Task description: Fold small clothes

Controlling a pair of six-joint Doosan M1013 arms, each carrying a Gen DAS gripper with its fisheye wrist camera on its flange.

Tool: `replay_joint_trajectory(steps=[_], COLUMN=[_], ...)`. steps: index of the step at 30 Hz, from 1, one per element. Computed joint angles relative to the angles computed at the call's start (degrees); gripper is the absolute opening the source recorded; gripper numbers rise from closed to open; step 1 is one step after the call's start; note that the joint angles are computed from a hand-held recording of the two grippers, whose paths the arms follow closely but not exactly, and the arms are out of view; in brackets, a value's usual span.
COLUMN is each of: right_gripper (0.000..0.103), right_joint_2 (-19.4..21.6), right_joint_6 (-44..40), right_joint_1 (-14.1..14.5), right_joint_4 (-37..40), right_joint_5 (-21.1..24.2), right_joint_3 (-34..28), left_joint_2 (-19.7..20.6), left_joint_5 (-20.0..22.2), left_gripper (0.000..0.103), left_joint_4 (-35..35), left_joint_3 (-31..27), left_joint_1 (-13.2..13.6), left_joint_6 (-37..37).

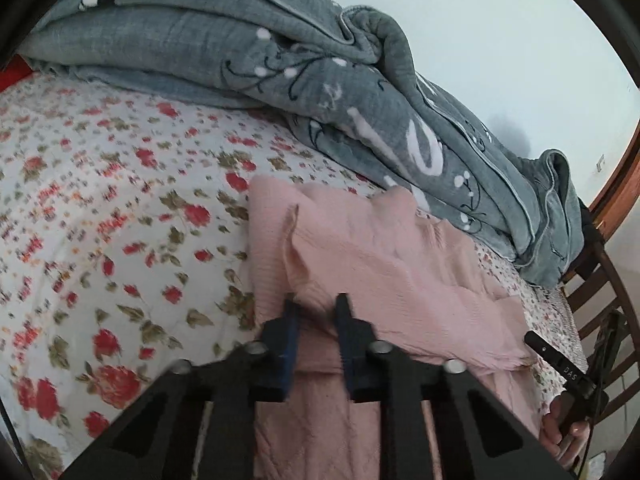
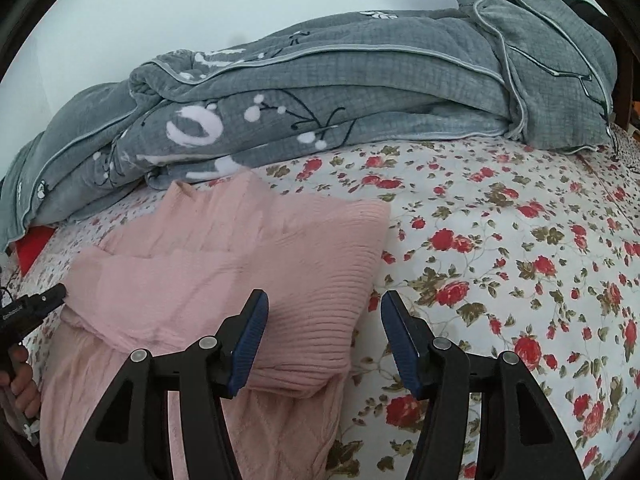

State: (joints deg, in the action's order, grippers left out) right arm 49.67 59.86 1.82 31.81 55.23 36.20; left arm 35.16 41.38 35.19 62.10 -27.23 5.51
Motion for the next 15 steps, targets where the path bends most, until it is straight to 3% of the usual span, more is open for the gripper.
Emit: replay_joint_trajectory(steps=[8, 15], right_gripper=[0.058, 0.059], right_joint_2=[0.85, 1.90], right_joint_6=[1.31, 3.69], right_joint_1=[-0.33, -0.63], right_joint_4=[0.43, 0.91], right_joint_5=[2.25, 4.23], right_joint_3=[-1.58, -3.49], left_joint_2=[-2.13, -1.58], left_joint_5=[-5.07, -0.37], left_gripper=[0.007, 0.007], left_joint_4=[7.04, 5.58], left_joint_3=[3.83, 2.57], left_joint_1=[-0.57, -1.43], left_joint_6=[-8.14, -6.49])
